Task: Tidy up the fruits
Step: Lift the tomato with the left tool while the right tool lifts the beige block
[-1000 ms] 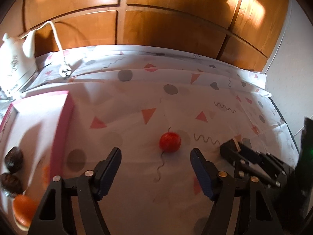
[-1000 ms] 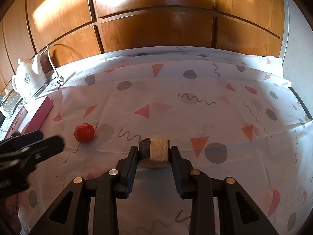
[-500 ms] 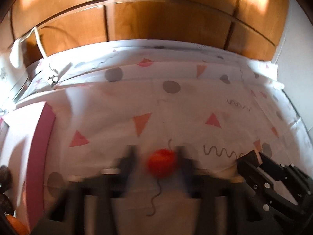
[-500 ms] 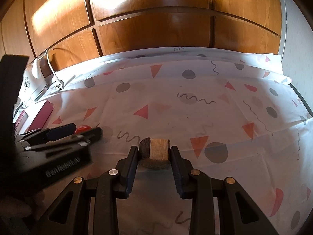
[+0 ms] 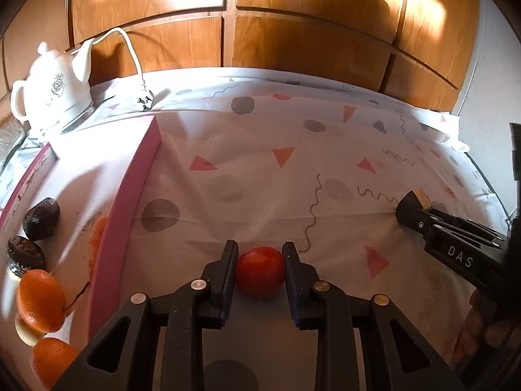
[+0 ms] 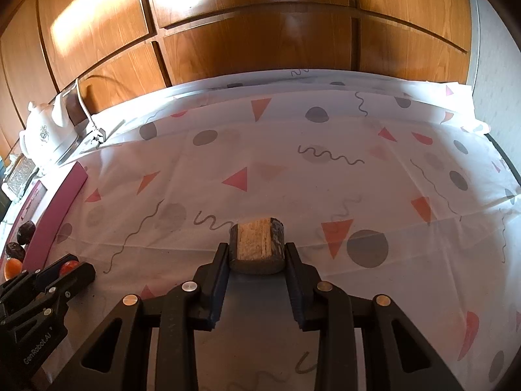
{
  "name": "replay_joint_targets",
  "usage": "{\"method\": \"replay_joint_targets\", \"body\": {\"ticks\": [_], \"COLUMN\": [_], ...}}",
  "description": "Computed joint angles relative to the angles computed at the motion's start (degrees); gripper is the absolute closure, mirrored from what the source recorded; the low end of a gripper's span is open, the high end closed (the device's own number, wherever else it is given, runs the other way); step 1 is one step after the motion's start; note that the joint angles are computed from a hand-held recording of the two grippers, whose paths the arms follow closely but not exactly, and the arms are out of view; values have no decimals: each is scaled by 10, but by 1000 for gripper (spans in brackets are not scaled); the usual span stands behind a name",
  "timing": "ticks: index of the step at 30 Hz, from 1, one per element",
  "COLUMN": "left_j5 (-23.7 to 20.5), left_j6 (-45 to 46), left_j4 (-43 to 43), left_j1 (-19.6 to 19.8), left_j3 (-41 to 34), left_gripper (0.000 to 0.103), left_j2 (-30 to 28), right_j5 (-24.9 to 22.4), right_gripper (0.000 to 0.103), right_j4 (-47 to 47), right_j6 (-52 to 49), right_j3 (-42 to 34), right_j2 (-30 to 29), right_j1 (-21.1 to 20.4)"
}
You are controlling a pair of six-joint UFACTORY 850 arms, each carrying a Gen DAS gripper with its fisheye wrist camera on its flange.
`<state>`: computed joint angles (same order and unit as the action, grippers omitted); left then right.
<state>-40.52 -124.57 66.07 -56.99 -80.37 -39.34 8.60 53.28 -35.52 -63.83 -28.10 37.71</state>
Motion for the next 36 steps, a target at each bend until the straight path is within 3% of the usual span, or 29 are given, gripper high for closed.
{"method": "replay_joint_targets", "body": {"ticks": [6, 23, 36], "left_j5": [-4, -8, 3], "left_j6": [-4, -21, -2], "left_j4": [7, 26, 4], "left_j1": [-1, -3, -1], "left_j3": [-1, 3, 5], "left_gripper": [75, 74, 75], "left_j2": [-3, -5, 5], "right_j5": [-3, 1, 14], "right_gripper": [70, 69, 70], "right_j4": [-30, 37, 207], "right_j6": [33, -35, -215], "right_j3": [0, -4, -2], "right_j2": [0, -3, 4], "right_j1": [-2, 1, 14]}}
